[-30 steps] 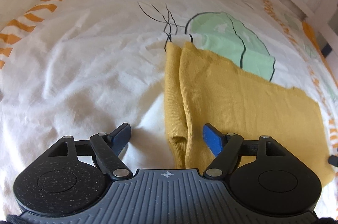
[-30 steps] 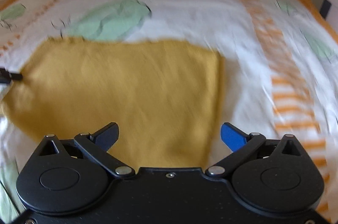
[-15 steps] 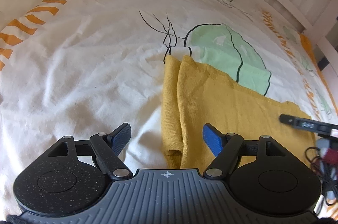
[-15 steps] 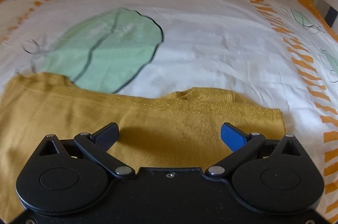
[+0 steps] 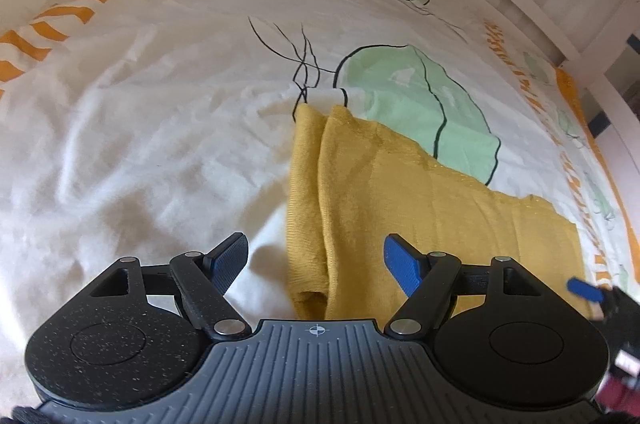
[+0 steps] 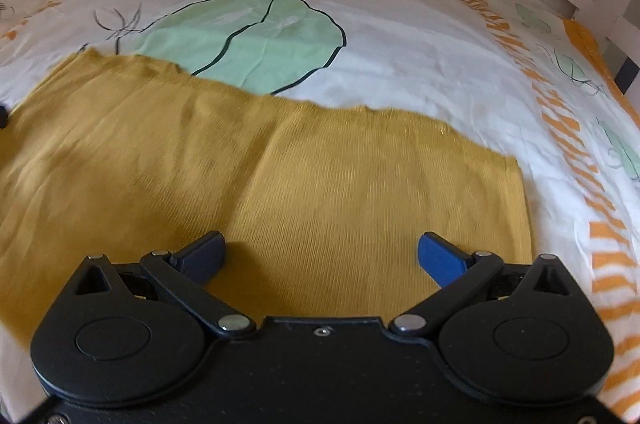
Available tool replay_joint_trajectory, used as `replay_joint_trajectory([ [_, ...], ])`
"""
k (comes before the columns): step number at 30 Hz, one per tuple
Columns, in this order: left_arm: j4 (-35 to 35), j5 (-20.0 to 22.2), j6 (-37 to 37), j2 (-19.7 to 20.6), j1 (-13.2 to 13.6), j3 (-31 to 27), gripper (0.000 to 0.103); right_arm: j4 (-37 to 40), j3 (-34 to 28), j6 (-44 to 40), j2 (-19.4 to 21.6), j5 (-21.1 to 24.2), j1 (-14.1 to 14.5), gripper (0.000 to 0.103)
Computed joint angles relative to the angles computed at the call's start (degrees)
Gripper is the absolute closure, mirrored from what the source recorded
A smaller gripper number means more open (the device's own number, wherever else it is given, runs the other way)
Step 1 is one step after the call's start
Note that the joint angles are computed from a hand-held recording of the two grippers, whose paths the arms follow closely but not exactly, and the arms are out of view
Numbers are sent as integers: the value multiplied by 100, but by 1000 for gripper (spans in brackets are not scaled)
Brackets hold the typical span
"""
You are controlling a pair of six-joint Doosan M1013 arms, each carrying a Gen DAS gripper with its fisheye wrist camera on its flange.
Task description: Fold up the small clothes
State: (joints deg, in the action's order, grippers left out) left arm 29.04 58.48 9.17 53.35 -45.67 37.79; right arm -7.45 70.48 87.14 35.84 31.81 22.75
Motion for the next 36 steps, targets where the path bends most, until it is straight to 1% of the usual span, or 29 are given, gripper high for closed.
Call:
replay_joint_trajectory([
  [2,-30,-7,40,32,7,-35,30,150,123,-88,-84,-23,-16,1],
  [4,-86,-31,93,53,17,-47,30,416,186,-340,-133,78,-45,1],
  [6,-116,-4,168,88,21,-91,29,436,280,-580,-186,121,-38,1],
  [8,-86,-10,229,114,21,-120,29,412,436,-796,-258,-48,-24,1],
  [10,-51,-52,211,128,26,-126,29,664,534,-1075,-302,-136,-53,1],
  [13,11,-115,151,155,32,-137,28,1092,544,-1378,-303,-113,-114,0],
  [16,106,-166,132,213,31,-201,27,1266,508,-1561,-287,-64,-137,0],
  [18,158,-254,103,251,35,-235,25,1330,533,-1610,-290,-104,-143,0],
  [20,224,-431,15,264,43,-208,25,1345,565,-1611,-303,-143,-142,0],
  [23,101,-678,-24,296,77,-232,25,1359,559,-1603,-306,-118,-144,0],
  [24,49,-721,27,310,84,-264,30,1394,553,-1630,-306,-99,-150,0],
  [25,3,-780,79,316,89,-277,52,1431,547,-1658,-304,-83,-156,0],
  [26,-103,-767,159,346,97,-342,64,1467,539,-1682,-302,-65,-162,0],
  [27,-197,-695,206,380,102,-417,82,1502,530,-1706,-299,-47,-168,0],
  [28,-282,-741,226,379,110,-403,85,1535,522,-1732,-298,-30,-173,0],
  [29,-292,-831,182,353,110,-338,85,1564,511,-1760,-294,-10,-178,0],
  [31,-223,-745,133,359,93,-371,86,1635,503,-1818,-296,2,-192,0],
  [32,-168,-706,116,356,85,-388,86,1701,533,-1862,-316,-65,-198,1],
  [34,-77,-737,53,319,79,-359,86,2005,704,-2244,-413,-408,-202,1],
  [36,-67,-773,-14,295,86,-336,86,2497,905,-2996,-521,-776,-178,1],
])
